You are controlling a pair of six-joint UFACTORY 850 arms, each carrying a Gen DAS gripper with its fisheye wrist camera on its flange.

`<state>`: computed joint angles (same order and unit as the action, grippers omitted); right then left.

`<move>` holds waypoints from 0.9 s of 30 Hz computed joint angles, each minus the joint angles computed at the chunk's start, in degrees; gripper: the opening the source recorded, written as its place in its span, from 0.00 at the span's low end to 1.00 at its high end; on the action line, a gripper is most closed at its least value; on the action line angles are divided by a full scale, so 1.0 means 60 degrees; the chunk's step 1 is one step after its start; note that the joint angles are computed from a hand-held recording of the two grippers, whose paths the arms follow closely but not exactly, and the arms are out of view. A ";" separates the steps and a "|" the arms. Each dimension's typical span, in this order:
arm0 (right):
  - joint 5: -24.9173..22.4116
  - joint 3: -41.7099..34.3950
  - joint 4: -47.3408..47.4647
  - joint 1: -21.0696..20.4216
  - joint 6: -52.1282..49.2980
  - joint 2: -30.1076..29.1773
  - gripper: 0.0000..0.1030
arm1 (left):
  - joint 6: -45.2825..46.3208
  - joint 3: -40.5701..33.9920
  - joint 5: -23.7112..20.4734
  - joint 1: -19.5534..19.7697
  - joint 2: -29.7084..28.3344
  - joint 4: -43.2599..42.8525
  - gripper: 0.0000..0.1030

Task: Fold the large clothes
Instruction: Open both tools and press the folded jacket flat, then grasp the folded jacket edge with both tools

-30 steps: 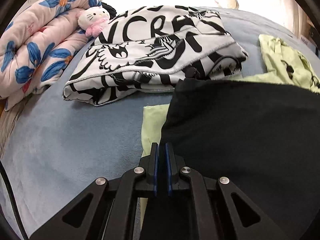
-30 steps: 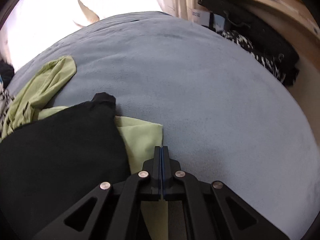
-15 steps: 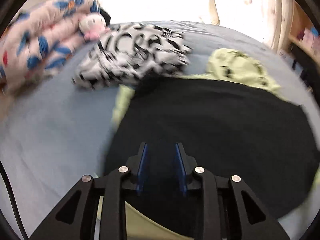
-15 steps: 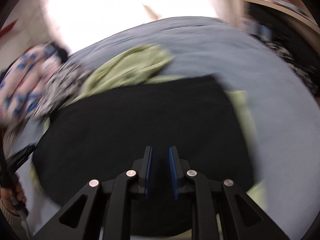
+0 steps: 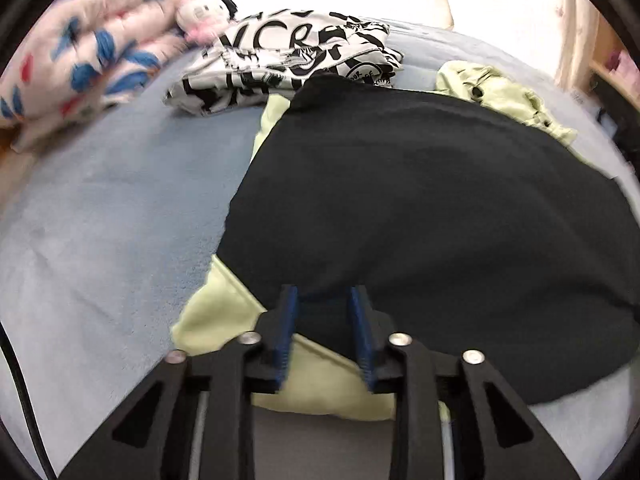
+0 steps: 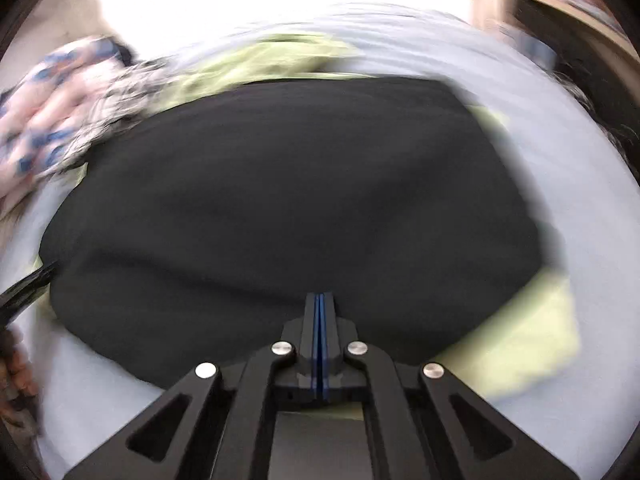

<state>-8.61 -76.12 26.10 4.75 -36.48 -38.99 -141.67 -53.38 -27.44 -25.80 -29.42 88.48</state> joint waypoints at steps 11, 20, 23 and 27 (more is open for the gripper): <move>-0.0473 -0.0124 0.2379 -0.0534 -0.2047 -0.0111 0.02 | 0.0165 0.0077 0.0029 0.0060 0.0051 -0.0099 0.14; -0.0881 -0.0462 0.0562 -0.0353 0.0259 -0.0058 0.03 | 0.1638 -0.0083 0.0282 0.0132 0.0271 -0.1177 0.21; -0.0958 -0.0534 0.1897 -0.0147 -0.1211 0.0153 0.03 | 0.1828 -0.0178 -0.0276 0.0095 0.0546 -0.0957 0.49; -0.1400 -0.1489 0.2396 0.0329 -0.1775 -0.0224 0.03 | 0.2299 -0.0922 -0.0974 0.0391 0.0371 -0.0427 0.58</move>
